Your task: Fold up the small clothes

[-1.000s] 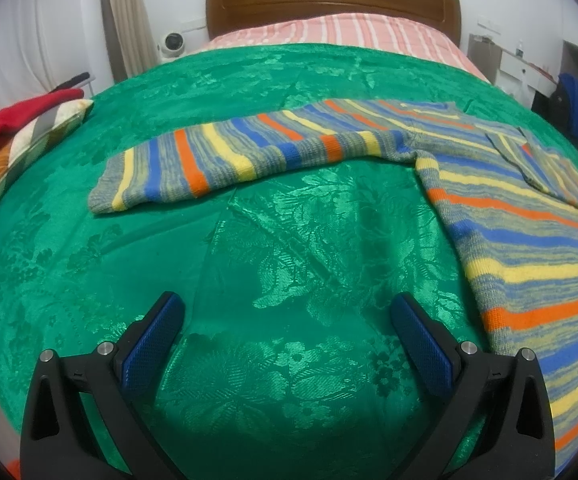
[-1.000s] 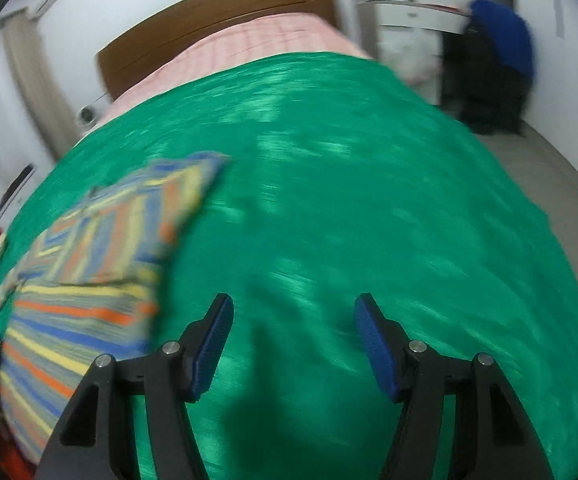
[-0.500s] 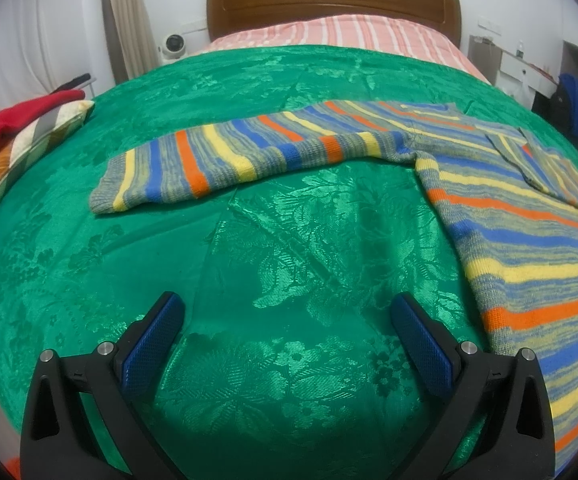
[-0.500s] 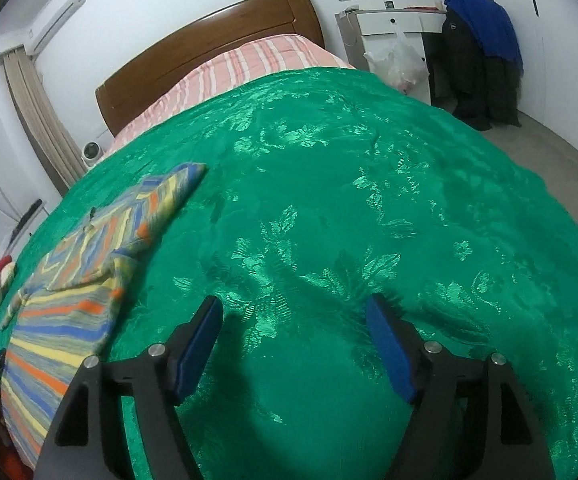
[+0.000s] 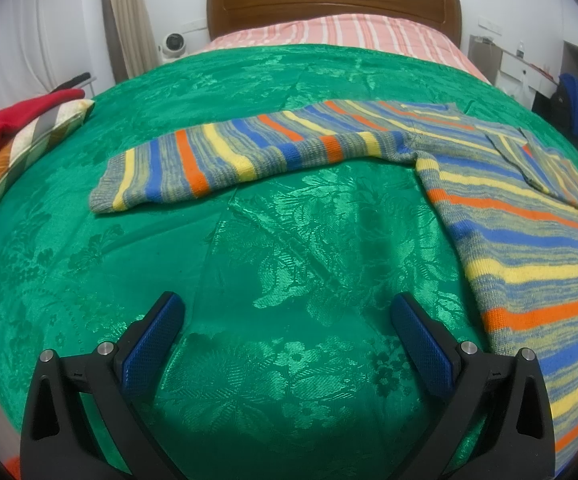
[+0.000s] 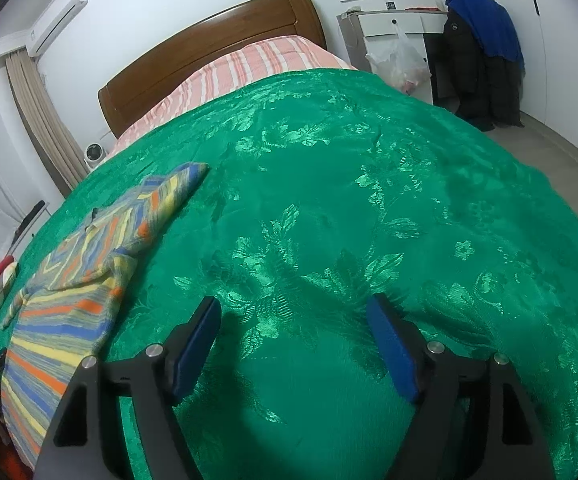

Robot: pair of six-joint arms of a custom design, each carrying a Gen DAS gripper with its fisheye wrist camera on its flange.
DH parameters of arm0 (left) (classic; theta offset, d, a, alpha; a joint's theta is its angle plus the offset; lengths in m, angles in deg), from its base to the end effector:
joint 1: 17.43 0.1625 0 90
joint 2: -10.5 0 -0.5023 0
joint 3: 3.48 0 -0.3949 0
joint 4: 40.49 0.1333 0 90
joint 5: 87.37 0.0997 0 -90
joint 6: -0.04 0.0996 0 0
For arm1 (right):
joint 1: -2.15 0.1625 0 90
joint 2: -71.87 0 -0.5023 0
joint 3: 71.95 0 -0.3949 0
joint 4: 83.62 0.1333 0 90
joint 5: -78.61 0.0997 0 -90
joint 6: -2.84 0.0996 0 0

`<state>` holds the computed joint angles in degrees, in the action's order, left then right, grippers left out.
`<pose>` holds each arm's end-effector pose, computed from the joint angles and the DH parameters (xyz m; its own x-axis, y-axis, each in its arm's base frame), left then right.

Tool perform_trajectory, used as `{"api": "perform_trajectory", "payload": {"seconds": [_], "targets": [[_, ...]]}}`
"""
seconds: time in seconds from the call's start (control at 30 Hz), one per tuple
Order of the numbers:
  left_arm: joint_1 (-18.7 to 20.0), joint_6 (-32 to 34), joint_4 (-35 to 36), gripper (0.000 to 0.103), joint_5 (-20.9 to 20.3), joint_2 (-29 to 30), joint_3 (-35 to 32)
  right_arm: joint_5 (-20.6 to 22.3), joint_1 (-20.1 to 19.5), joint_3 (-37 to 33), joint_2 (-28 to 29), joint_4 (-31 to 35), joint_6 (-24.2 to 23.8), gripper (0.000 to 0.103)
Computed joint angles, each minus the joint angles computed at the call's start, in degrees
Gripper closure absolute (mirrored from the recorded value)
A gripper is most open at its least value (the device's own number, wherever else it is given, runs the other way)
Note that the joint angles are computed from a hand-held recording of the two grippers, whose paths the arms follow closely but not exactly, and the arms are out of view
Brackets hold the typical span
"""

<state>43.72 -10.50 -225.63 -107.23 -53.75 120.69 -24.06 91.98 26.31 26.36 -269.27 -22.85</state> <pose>-0.0507 -0.5625 0.3031 -0.6220 -0.4368 -0.6499 0.2852 0.6466 -0.7075 0.1093 -0.7305 0.2032 -0.8797 -0.1804 0.4399 -0.4208 0.7261 -0.5438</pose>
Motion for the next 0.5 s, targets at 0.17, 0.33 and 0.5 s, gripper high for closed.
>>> {"api": "perform_trajectory", "payload": {"seconds": [0.17,0.33,0.5], "targets": [[0.0,0.0,-0.1,0.0,0.0,0.0,0.0,-0.3,0.2,-0.1,0.2,-0.1,0.0,0.027],[0.0,0.1,-0.1,0.0,0.0,0.0,0.0,-0.8,0.4,-0.2,0.4,-0.1,-0.1,0.026],[0.0,0.1,-0.1,0.0,0.0,0.0,0.0,-1.2,0.5,-0.3,0.6,-0.2,-0.3,0.026]]}}
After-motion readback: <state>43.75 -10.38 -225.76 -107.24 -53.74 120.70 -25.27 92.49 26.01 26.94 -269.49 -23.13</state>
